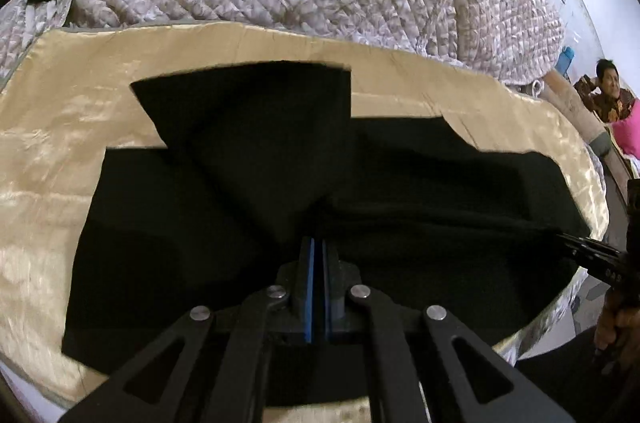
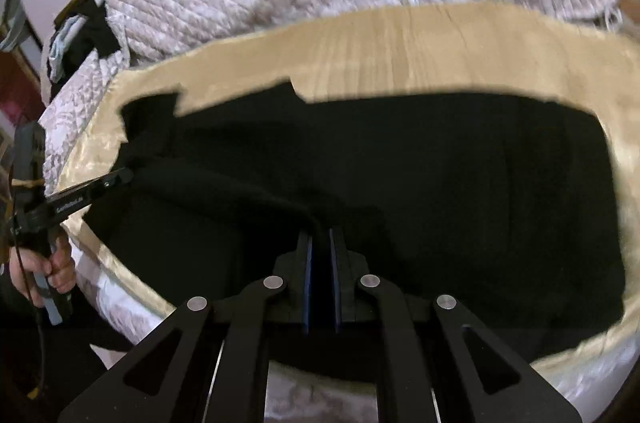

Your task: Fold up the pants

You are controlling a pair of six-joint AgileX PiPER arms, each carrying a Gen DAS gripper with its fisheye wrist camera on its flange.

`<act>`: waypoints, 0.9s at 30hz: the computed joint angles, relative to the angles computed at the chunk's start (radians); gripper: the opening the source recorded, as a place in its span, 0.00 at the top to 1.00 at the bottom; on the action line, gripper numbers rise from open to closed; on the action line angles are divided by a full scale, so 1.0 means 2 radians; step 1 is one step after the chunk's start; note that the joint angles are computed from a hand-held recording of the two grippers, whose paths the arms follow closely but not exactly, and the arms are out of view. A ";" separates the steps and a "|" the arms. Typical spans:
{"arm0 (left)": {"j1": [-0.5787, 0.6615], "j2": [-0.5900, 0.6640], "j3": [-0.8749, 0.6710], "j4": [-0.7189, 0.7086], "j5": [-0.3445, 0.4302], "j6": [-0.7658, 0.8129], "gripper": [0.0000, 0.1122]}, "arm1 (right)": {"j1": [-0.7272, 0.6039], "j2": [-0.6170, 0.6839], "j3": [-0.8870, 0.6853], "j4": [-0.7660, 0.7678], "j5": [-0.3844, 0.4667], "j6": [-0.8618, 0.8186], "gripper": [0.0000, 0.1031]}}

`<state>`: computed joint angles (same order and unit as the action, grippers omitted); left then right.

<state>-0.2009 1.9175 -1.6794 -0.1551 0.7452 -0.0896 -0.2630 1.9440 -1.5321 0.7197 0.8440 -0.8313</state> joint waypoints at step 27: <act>-0.067 0.080 -0.127 0.194 0.041 -0.113 0.48 | -0.139 -0.043 0.114 0.191 -0.047 -0.003 0.50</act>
<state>-0.3349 2.0766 -1.9326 0.2323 0.8270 -0.3162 -0.5418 1.8583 -1.3045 1.1014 0.7499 -0.8366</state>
